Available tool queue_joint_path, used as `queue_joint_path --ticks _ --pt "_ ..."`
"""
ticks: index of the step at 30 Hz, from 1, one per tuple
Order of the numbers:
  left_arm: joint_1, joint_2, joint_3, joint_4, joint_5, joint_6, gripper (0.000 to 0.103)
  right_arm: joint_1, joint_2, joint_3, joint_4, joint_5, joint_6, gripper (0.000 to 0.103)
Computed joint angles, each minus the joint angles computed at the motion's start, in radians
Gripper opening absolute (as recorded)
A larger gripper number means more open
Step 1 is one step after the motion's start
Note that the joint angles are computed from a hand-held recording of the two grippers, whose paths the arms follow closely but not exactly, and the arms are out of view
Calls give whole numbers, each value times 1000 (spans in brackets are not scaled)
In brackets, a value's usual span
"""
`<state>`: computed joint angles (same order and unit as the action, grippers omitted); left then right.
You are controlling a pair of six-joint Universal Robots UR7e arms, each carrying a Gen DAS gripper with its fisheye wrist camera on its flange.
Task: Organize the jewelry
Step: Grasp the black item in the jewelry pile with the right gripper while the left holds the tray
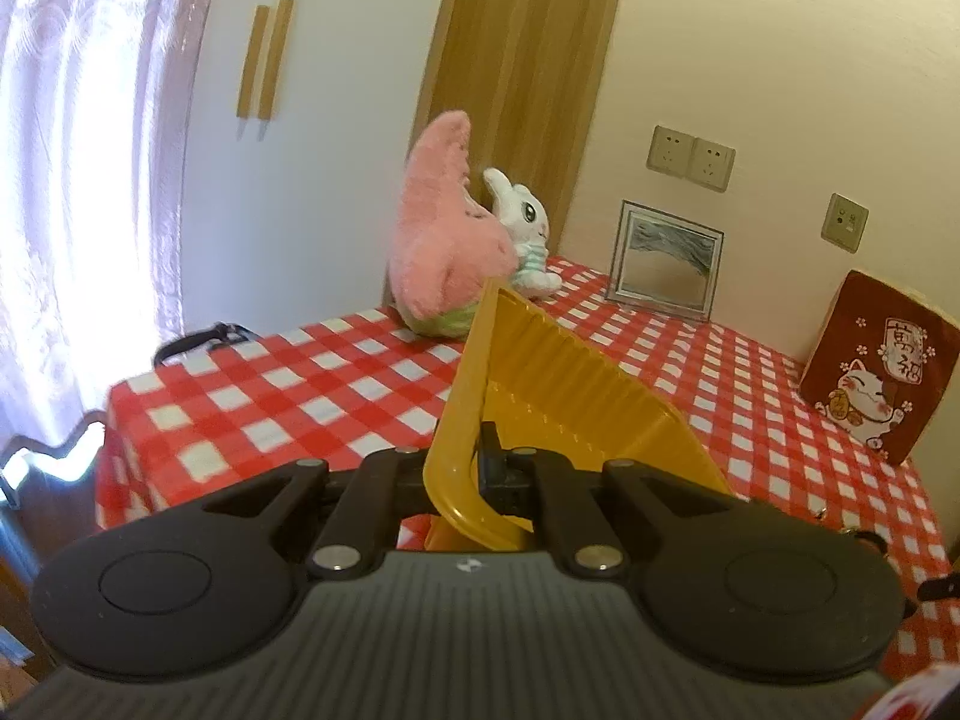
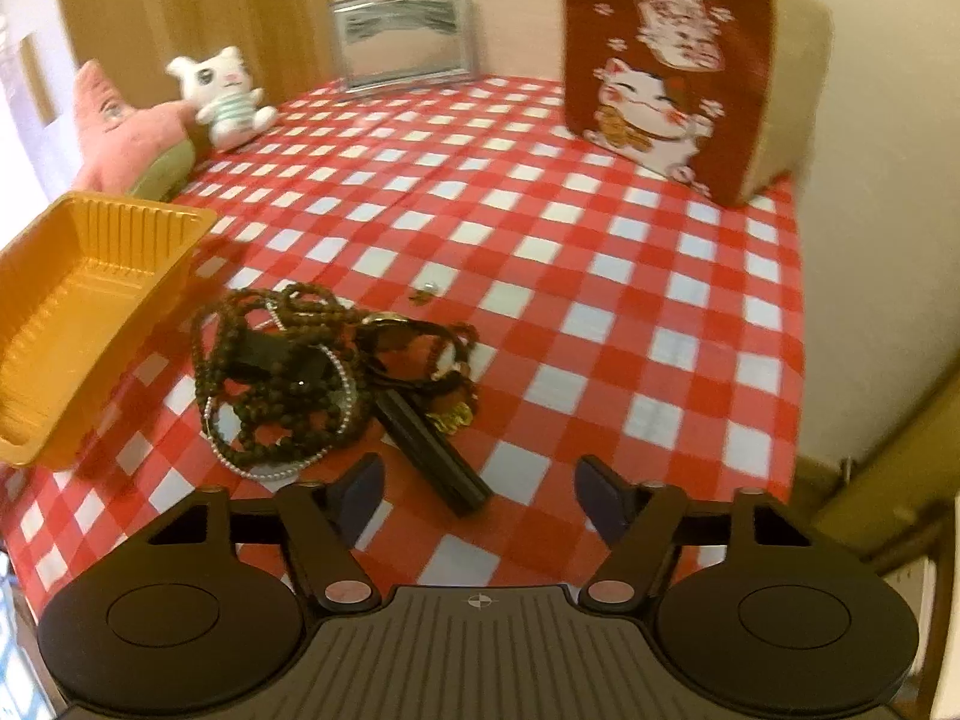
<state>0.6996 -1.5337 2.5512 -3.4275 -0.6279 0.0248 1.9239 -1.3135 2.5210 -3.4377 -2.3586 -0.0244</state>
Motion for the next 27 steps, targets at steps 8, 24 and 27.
queue_joint_path --ticks 8,24,27 --pt "-4 9 22 -55 45 74 6 -43 33 -15 -21 51 -124 54" --pt "46 40 -14 -114 -17 185 6 -73 133 -73 -17 72 -364 26" --pt "57 39 -20 -112 -34 194 6 -70 139 -80 -11 77 -384 20"
